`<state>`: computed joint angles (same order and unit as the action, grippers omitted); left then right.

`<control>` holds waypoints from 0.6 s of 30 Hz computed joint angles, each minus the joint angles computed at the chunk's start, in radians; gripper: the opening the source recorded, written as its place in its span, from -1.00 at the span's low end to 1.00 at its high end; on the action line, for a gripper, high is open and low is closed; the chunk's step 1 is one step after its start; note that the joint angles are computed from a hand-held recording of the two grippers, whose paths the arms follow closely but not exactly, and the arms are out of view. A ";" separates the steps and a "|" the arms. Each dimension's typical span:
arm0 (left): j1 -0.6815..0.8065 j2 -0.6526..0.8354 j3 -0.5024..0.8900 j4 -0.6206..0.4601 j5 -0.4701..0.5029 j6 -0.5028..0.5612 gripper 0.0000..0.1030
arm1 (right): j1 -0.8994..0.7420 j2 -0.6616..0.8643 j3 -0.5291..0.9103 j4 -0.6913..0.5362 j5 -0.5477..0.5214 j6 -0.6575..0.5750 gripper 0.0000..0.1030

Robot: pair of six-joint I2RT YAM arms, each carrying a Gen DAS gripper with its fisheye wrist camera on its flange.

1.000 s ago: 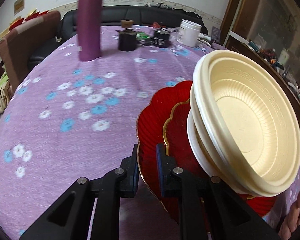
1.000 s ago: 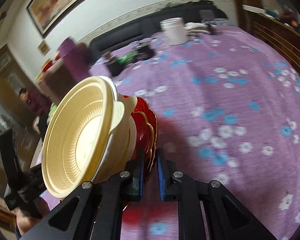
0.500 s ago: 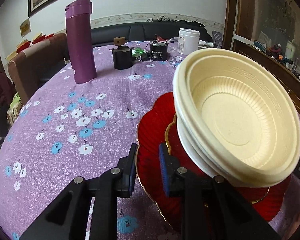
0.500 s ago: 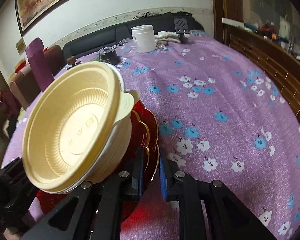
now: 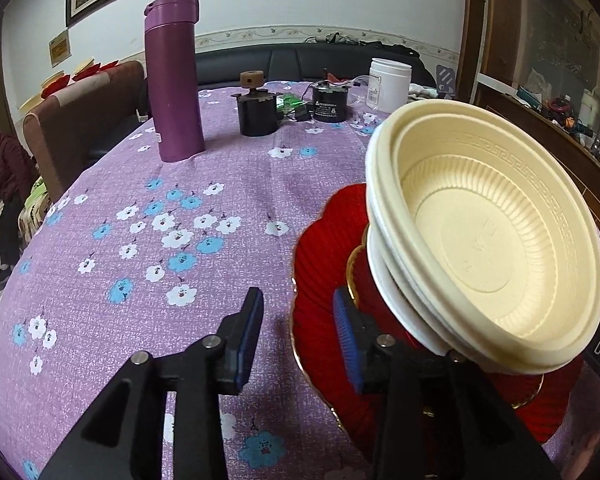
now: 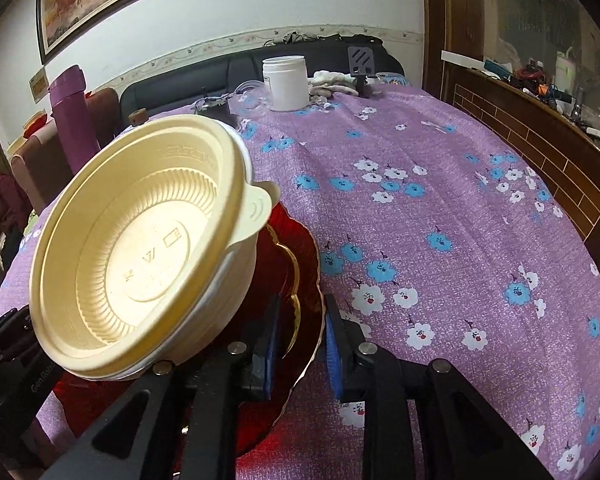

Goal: Organize plates and bowls
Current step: 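Open both tools and release the small beige bowl onto the stack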

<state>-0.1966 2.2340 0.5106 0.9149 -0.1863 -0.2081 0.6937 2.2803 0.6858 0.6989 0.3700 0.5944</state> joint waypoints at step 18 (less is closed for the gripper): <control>-0.019 -0.084 -0.163 0.117 -0.071 0.062 0.63 | 0.098 -0.140 -0.155 0.018 0.213 0.048 0.38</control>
<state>-0.2159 2.1502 0.3475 1.0320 -0.2575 -0.1458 0.7914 2.1406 0.5310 0.7169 0.5830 0.6423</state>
